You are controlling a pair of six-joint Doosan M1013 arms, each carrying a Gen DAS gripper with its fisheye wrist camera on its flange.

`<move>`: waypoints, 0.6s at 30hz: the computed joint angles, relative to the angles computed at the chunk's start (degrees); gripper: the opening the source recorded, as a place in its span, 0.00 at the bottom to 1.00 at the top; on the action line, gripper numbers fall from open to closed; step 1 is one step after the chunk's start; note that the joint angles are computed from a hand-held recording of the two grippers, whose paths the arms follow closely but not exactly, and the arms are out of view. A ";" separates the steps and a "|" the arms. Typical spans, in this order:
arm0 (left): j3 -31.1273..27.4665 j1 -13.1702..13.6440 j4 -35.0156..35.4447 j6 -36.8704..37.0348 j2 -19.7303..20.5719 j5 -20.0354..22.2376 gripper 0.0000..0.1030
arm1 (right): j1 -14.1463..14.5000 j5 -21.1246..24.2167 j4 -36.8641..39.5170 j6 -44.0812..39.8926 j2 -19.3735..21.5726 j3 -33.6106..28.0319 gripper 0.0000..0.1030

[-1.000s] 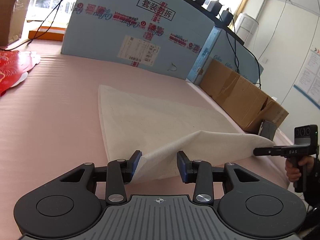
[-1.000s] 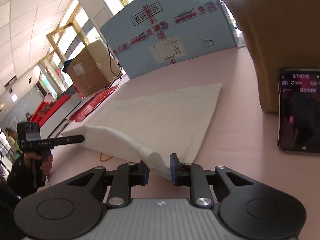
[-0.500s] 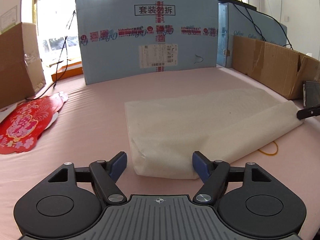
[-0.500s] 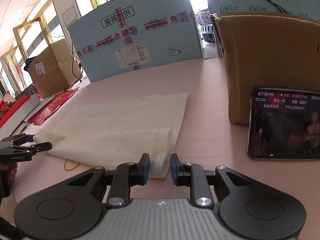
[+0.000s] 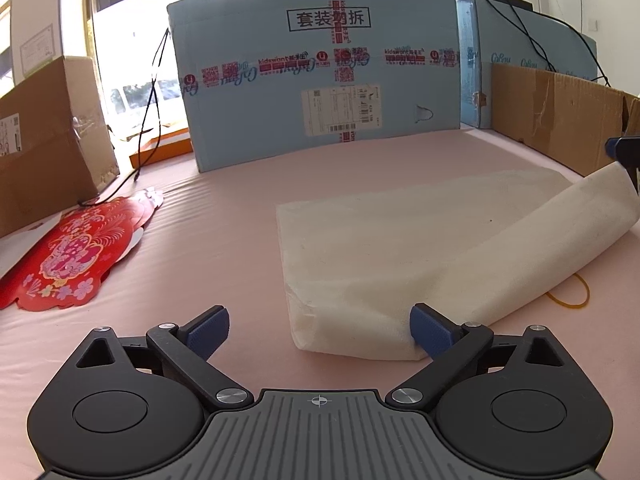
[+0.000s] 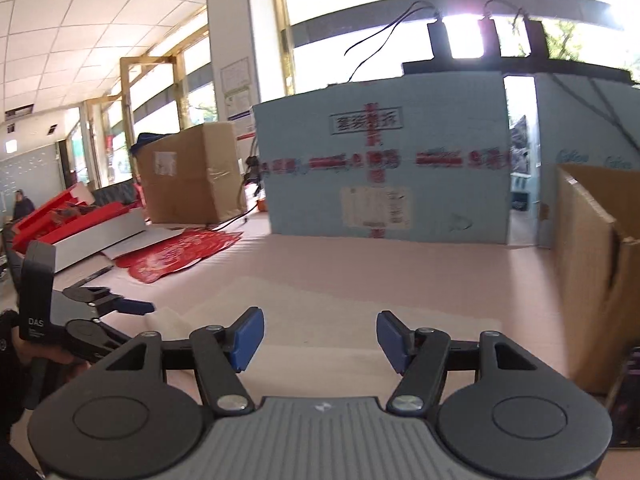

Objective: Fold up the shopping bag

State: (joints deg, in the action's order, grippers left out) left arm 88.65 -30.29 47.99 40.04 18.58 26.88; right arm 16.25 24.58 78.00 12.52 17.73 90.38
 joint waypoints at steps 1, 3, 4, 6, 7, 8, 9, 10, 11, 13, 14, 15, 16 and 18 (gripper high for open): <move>0.06 -0.03 0.33 -0.32 0.00 -0.03 0.97 | 0.23 1.69 -2.82 2.75 0.62 -0.95 0.59; 0.13 -0.13 1.02 -0.83 -0.01 0.03 0.97 | 0.71 5.95 -8.08 8.11 2.08 -3.09 0.56; 0.17 -0.18 1.30 -1.02 -0.01 0.06 0.97 | 0.96 8.53 -10.72 11.08 2.89 -4.40 0.55; 0.24 -0.26 1.83 -1.38 -0.04 0.10 0.97 | 1.66 11.41 -14.79 16.05 4.07 -6.48 0.54; 0.24 -0.26 1.83 -1.38 -0.04 0.10 0.97 | 2.10 11.26 -16.03 17.46 4.15 -6.73 0.54; 0.23 -0.23 1.61 -1.23 -0.02 0.07 0.97 | 2.52 11.00 -17.28 18.79 4.24 -6.97 0.54; 0.21 -0.21 1.43 -1.09 -0.01 0.05 0.97 | 2.87 10.38 -18.73 20.05 4.33 -7.15 0.54; 0.18 -0.18 1.22 -0.94 -0.01 0.02 0.97 | 3.16 9.76 -20.52 21.73 4.43 -7.30 0.54; 0.16 -0.15 1.00 -0.78 -0.01 -0.01 0.97 | 3.36 9.16 -22.39 23.71 4.54 -7.39 0.53; 0.11 -0.07 0.57 -0.45 0.00 -0.07 0.97 | 3.54 8.18 -27.25 29.44 4.66 -7.45 0.53; 0.09 -0.04 0.35 -0.28 0.00 -0.10 0.97 | 3.45 7.58 -28.07 30.64 4.44 -7.10 0.53; 0.06 0.00 0.13 -0.11 0.00 -0.13 0.97 | 3.36 7.00 -28.93 31.88 4.23 -6.75 0.49; 0.04 0.03 -0.09 0.05 0.00 -0.16 0.97 | 3.27 6.42 -29.82 33.15 4.02 -6.40 0.49; -0.02 0.07 -0.40 0.26 0.02 -0.19 0.97 | 2.97 5.74 -30.21 34.08 3.82 -5.90 0.49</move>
